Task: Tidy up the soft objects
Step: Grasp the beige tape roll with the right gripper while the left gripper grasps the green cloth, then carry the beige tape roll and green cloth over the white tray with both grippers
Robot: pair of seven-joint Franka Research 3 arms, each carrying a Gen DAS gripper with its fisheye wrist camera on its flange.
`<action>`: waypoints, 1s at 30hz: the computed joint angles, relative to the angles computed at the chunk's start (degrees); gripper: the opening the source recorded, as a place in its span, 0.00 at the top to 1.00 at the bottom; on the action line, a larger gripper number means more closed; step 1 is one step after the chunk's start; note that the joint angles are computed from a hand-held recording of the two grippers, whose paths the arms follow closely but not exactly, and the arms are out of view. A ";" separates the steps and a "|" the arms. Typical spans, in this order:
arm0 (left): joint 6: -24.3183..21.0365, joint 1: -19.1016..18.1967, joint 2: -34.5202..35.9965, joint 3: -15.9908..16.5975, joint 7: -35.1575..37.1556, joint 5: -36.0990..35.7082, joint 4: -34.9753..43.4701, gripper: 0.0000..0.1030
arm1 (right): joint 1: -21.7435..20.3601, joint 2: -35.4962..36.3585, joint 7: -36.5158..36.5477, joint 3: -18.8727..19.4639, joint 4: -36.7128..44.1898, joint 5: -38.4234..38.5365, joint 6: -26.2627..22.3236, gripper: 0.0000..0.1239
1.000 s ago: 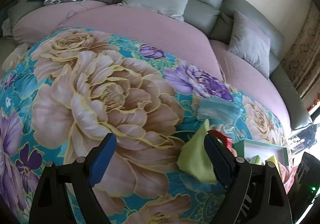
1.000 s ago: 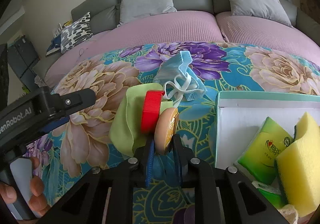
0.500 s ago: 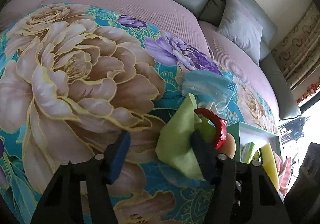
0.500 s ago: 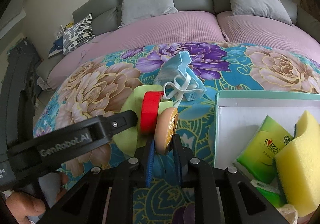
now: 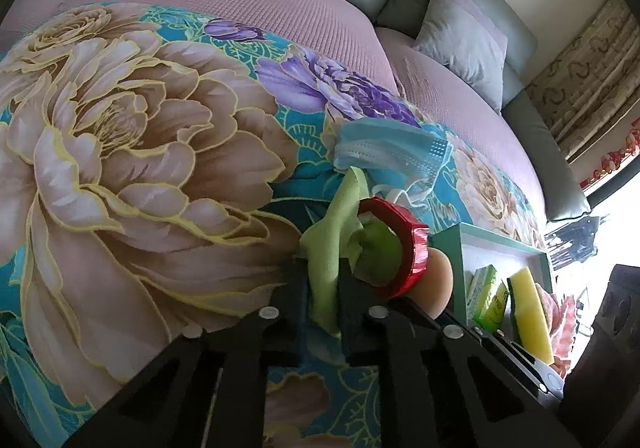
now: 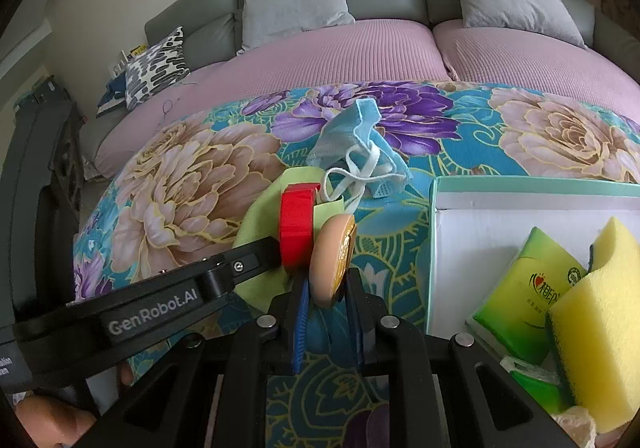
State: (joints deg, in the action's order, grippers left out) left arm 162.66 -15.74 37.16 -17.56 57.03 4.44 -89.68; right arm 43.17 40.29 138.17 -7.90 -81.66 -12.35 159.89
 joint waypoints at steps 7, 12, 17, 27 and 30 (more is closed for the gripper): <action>2.25 -3.35 -2.48 4.84 -5.38 3.97 -2.15 0.92 | 0.93 -0.63 1.48 -1.32 -1.15 -0.78 1.17 0.85; 1.14 -8.02 -4.86 11.43 -13.34 12.16 -2.98 0.92 | 1.29 -1.40 2.80 -2.09 -2.28 -1.67 1.64 0.86; 1.77 -7.96 -6.41 12.10 -17.53 16.62 -4.43 0.92 | 1.95 -2.41 4.28 -3.09 -3.69 -2.88 2.84 0.86; 5.66 -11.56 -12.03 18.12 -31.14 30.55 -8.41 0.92 | 6.66 -6.99 11.68 -9.31 -9.28 -9.28 7.60 0.86; 6.89 -12.20 -13.39 19.18 -35.33 35.68 -8.89 0.92 | 8.30 -8.66 14.44 -11.42 -11.10 -12.06 9.04 0.86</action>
